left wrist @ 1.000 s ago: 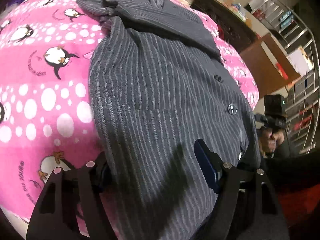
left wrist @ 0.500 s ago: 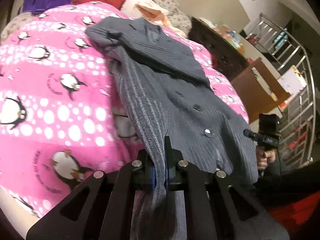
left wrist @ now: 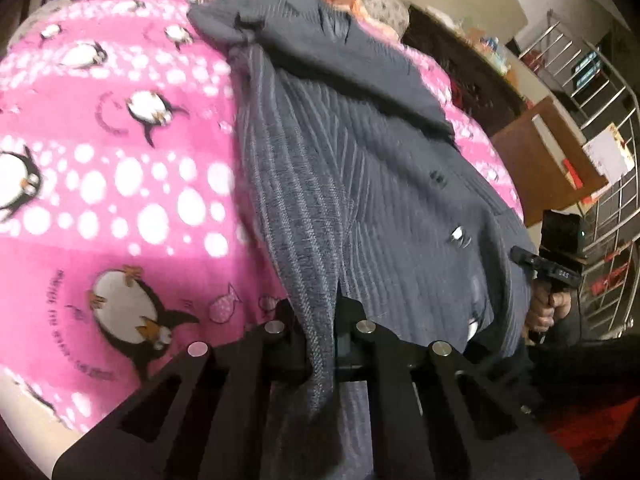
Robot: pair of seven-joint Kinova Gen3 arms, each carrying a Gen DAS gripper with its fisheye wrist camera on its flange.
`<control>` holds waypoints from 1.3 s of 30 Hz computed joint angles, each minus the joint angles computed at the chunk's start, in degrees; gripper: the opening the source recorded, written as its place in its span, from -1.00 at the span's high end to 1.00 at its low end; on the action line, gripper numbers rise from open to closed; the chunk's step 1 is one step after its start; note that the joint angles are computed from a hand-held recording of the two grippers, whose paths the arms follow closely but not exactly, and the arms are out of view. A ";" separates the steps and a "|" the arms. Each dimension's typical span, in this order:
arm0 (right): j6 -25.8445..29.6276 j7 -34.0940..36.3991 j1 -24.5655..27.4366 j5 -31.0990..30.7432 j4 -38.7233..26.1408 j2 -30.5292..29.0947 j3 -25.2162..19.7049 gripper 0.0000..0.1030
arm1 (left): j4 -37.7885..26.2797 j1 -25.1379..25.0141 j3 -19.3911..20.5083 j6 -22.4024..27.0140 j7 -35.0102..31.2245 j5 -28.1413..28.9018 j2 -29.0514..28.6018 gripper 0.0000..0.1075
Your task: Fold large clothes
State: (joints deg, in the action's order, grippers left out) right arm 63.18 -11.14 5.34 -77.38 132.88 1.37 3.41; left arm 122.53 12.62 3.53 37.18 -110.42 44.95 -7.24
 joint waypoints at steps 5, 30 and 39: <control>8.61 2.93 4.17 -0.68 1.16 -5.23 4.29 0.91 | 1.79 1.25 -4.38 3.16 -7.10 7.05 -7.35 0.93; -4.66 -12.45 -4.78 -13.34 -16.90 6.97 9.29 0.92 | -15.14 11.42 -19.67 -7.66 -7.35 25.66 10.88 0.92; -16.41 -32.00 0.20 -0.60 -32.16 23.35 -2.63 0.96 | -25.55 1.34 -9.69 -8.75 7.19 7.51 27.04 0.84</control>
